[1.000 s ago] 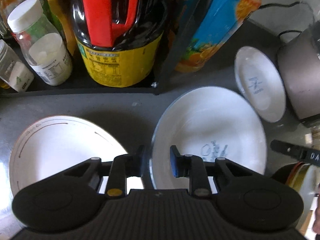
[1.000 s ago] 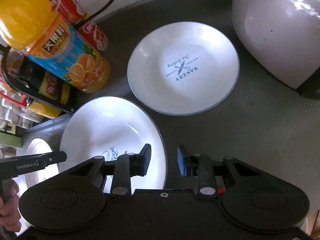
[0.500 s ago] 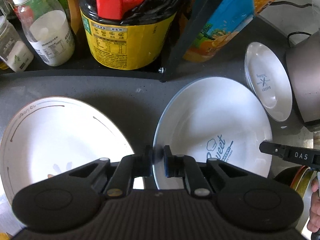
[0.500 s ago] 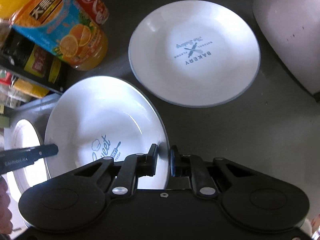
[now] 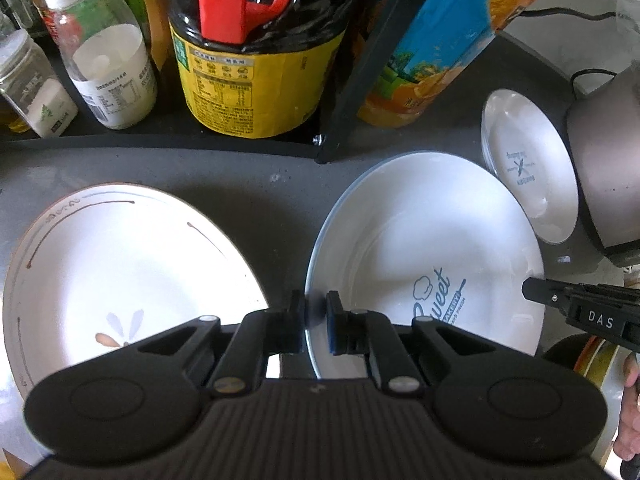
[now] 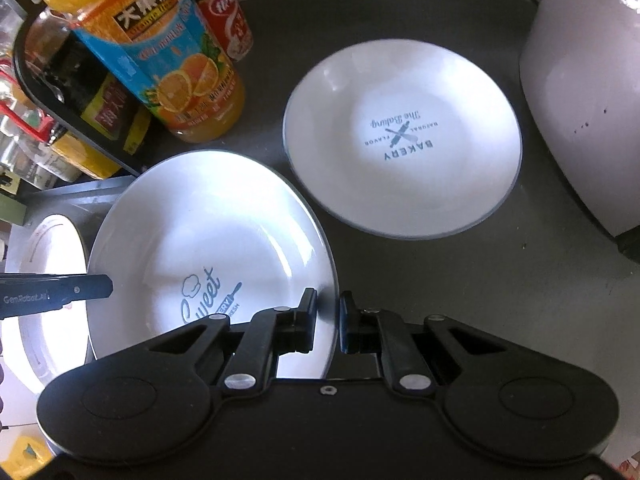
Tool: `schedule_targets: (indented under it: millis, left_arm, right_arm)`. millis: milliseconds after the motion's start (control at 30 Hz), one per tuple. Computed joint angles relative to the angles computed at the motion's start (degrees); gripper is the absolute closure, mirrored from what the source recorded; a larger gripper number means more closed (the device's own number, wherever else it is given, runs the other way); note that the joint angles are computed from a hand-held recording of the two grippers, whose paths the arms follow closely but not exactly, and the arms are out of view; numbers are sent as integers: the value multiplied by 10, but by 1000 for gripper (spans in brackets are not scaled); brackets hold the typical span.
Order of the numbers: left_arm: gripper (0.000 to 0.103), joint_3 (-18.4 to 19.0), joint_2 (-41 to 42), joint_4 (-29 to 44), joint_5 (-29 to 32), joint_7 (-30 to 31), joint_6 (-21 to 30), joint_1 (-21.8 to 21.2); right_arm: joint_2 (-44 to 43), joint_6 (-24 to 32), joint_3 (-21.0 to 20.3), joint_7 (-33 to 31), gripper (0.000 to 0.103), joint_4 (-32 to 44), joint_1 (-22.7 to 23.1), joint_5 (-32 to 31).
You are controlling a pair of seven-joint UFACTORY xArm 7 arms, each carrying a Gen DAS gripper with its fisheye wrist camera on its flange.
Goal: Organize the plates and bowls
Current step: 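Lift the 'Sweet' plate with both grippers toward the flower-pattern plate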
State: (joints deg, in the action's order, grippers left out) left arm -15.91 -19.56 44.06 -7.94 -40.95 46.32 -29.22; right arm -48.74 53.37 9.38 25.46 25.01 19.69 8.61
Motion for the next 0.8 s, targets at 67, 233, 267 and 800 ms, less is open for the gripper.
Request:
schedule_targets:
  millis: [67,233,267,800]
  left_arm:
    - [94,-1,-4,2,2,-5,4,1]
    - [94,-7,-15,10,16,-18,19,3]
    - [94,-7,-19,10,15,-19,19,3]
    - [94,-4,-92,-2,7,-57,69,14]
  right_arm:
    - [-9,3,-4,-5,92,-1,2,0]
    - [-26,8,-16,-21,92,-3,5,11]
    - [-29,11,-17,-24,92,-3,5,12]
    - [-35,12,-12,-53,92,19,19,41]
